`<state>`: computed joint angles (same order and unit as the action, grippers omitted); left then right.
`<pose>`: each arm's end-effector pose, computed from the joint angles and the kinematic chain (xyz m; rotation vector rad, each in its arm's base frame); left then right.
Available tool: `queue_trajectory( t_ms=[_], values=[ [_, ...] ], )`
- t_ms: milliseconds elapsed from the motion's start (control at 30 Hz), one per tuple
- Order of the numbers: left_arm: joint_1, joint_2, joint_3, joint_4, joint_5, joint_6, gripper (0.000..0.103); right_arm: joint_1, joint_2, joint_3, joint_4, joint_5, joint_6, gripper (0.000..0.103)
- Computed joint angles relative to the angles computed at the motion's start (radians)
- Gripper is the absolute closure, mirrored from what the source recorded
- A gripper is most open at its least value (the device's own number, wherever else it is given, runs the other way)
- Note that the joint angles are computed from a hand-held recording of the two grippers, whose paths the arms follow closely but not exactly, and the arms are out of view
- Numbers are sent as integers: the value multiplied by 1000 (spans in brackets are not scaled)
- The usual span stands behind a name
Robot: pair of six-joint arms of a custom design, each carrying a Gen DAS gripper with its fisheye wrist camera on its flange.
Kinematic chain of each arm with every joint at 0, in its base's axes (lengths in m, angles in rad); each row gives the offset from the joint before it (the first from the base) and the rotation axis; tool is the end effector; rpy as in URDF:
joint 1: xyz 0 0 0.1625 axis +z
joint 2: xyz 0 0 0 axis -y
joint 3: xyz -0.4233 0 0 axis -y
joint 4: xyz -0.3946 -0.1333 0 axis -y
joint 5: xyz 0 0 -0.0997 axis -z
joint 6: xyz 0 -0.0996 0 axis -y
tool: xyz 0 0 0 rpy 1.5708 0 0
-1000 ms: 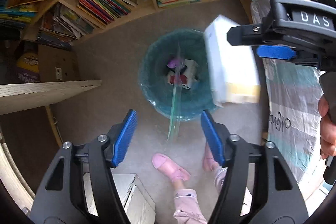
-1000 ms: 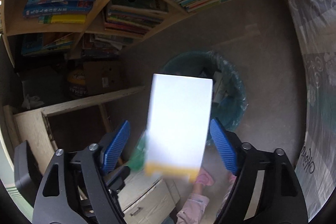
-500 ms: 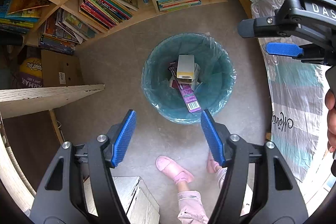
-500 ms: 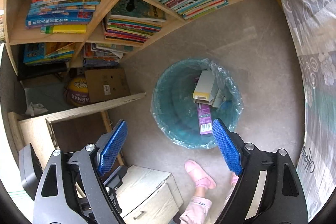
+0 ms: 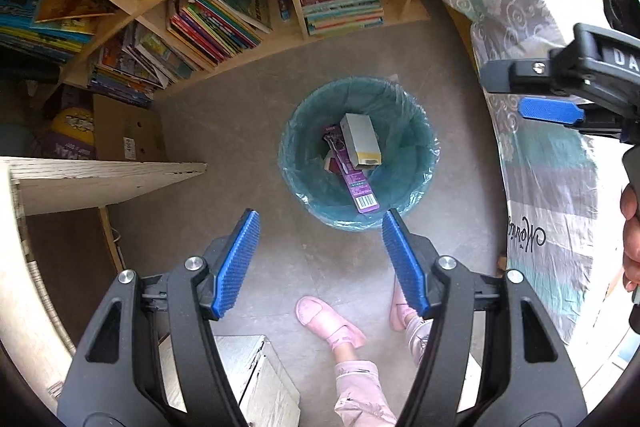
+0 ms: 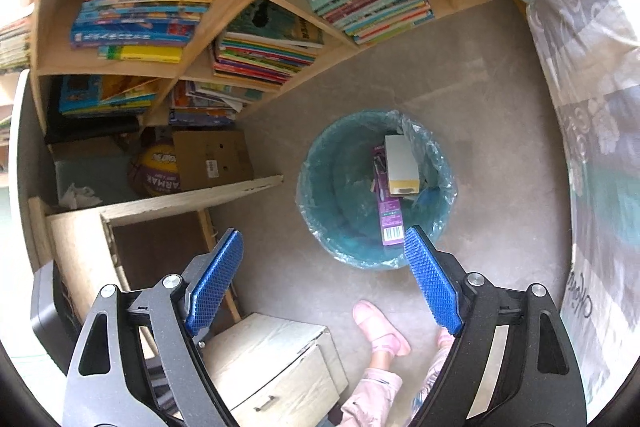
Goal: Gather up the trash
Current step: 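Move both tools back to the table toward the red can and white marker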
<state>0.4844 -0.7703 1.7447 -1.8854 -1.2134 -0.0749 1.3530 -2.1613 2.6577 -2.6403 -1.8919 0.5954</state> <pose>-0.4058 -0.4035 -0.0040 1.3208 2.0720 0.4591 0.0462 -0.2625 0.3008 -1.2309 -2.5206 0.8961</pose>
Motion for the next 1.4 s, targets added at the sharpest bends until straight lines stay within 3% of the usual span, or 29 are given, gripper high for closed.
queue_trajectory(
  t_ms=[100,300,400,500,667,767,967,1400],
  values=[
    [-7,-25,-13,21,5,2,41,108,-7,-34,51,-60,65,17],
    [-22,-94,-42,71,-4,-1,26,329,30,-114,159,-185,197,15],
    [-35,-137,-60,98,-8,7,25,491,92,-190,268,-306,316,15],
    [-47,-182,-75,117,-6,-3,15,616,157,-264,365,-394,392,15],
    [-56,-245,-113,160,13,3,14,749,241,-380,506,-454,472,14],
    [-55,-275,-133,168,29,-16,14,785,282,-443,539,-410,451,13],
    [-28,-338,-192,222,86,-66,11,867,414,-566,545,-433,412,13],
    [43,-459,-229,292,260,-187,11,890,732,-803,415,-337,151,13]
  ],
)
